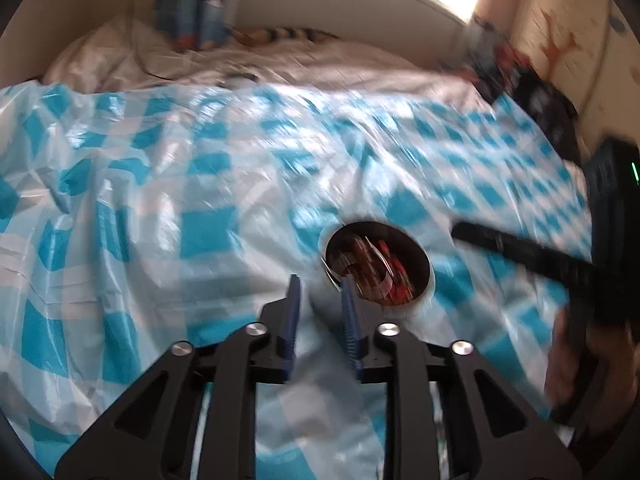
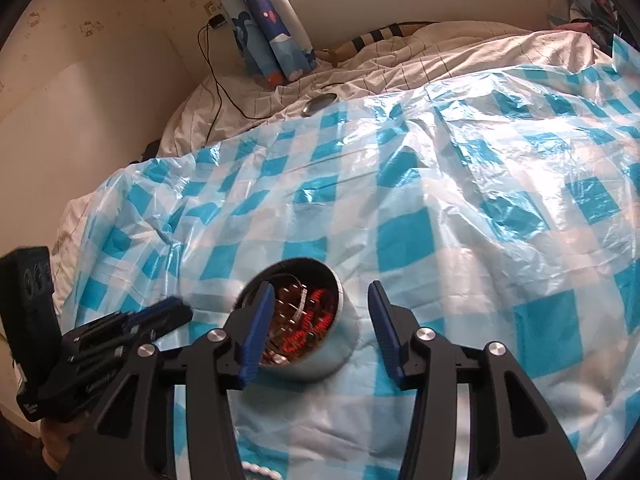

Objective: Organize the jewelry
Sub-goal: 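Carry both held pieces over the silver tin and open both grippers, then grasp the white bead bracelet with the left gripper while the right grasps the pale bead bracelet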

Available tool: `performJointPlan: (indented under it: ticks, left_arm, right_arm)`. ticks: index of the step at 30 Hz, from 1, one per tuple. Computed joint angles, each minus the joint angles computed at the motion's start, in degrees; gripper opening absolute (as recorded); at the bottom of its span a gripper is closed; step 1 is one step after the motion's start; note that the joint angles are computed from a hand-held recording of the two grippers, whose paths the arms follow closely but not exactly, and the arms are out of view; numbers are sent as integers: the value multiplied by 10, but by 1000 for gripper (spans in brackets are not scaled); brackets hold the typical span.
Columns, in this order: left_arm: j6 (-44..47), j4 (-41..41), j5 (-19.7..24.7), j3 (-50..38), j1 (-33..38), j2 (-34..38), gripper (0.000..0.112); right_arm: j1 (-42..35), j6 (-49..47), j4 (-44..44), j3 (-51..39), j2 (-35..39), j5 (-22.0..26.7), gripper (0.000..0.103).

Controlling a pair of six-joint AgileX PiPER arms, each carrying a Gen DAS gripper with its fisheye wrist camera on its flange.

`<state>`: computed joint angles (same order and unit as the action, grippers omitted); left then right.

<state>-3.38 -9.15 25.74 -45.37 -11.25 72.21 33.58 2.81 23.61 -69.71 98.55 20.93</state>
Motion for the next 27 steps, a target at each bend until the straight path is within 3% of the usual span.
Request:
performJointPlan:
  ticks: [4, 10, 16, 20, 24, 27]
  left_arm:
    - [95, -52, 43, 32, -36, -7, 27]
    - [30, 28, 52, 83, -128, -21, 32]
    - [-55, 100, 41, 106, -177, -23, 34]
    - [-89, 133, 52, 105, -200, -35, 7]
    - [-141, 189, 69, 104, -201, -51, 7]
    - [-150, 207, 80, 100, -149, -75, 6]
  right_arm:
    - [-19, -21, 25, 27, -22, 14, 56]
    - [-29, -62, 73, 64, -48, 40, 57]
    - [6, -28, 18, 77, -66, 56, 57]
    - [23, -3, -19, 79, -75, 59, 60]
    - [27, -29, 2, 81, -78, 71, 60]
    - [35, -77, 34, 70, -67, 101, 60]
